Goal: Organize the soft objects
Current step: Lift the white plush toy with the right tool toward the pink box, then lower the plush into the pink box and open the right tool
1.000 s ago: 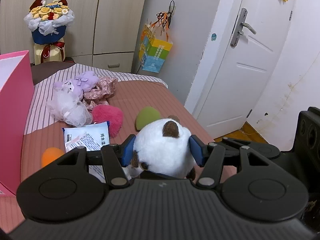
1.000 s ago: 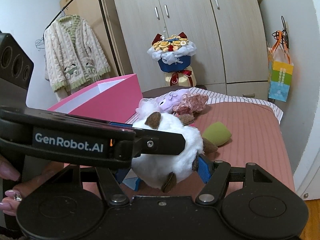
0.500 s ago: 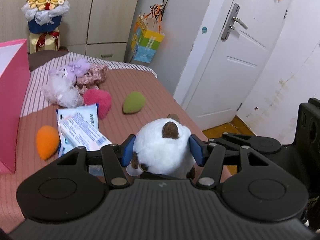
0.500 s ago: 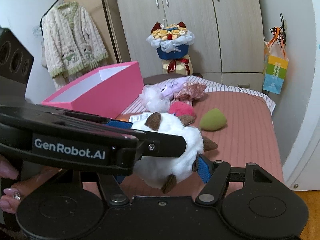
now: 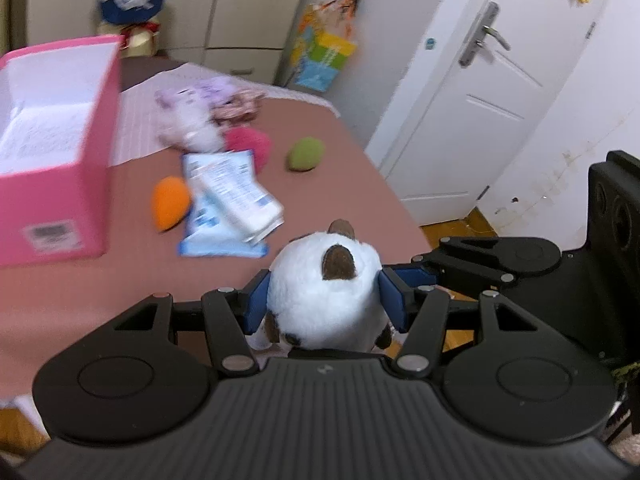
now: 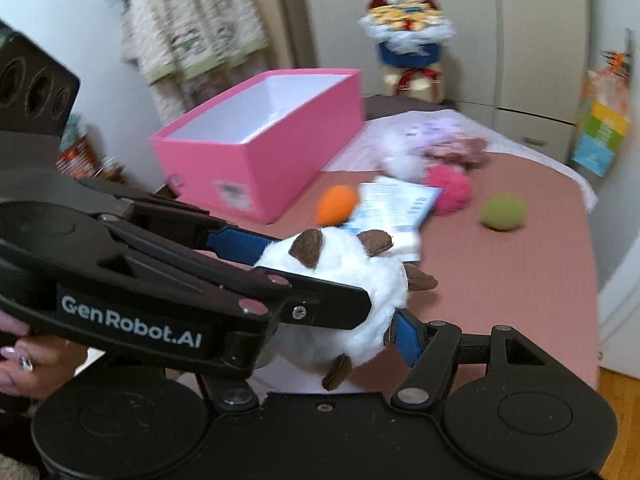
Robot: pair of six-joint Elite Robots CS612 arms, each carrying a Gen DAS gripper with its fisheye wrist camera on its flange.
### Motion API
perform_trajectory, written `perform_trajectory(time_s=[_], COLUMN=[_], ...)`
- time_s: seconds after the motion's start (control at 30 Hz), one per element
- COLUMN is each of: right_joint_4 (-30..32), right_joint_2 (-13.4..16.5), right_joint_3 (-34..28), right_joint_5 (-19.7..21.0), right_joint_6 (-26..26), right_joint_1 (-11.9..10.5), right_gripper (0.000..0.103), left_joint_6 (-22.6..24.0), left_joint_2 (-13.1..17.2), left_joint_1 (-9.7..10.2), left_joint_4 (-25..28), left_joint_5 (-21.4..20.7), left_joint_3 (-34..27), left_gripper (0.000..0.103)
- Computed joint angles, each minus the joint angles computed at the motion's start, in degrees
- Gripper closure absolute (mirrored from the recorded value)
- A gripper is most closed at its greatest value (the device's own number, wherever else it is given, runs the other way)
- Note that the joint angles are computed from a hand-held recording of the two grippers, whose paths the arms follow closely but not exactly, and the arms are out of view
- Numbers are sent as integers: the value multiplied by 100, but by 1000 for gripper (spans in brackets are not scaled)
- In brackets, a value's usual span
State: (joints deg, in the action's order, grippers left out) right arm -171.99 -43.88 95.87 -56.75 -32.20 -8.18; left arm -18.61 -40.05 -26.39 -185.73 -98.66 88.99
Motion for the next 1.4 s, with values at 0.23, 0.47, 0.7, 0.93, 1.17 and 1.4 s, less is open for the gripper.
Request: perform_trajectory(time_s=[0.23,0.47,0.7,0.93,1.17,1.4], right_joint_4=[874,1806,2255,2320,2311,3025], right_joint_2=[-210,-267,-127,252,928,1704], right_joint_3=[-54,-374,-964,-1766,-2924,-4370], right_joint_5=[220,579,843,1008,1157,854], right_joint_6=[-784,-1225,-1061,-557,51,284], right_joint_1=[285,520,708,790,871,1009], right_gripper=[31,31,31,30,30,30], left_joint_6=[-330,-563,-582,-455,-354,-600], left_joint_2=[-458,-762,-779,-478,130,879], left_joint_1=[171,434,671,887,1087,1292], left_joint_4=[205,393,403,492,691,1343], left_joint_5=[284,329,386,386,461,277], left_joint_3=[547,778,544,-164,-1232,-2483], left_gripper=[47,47,46,46,46,45])
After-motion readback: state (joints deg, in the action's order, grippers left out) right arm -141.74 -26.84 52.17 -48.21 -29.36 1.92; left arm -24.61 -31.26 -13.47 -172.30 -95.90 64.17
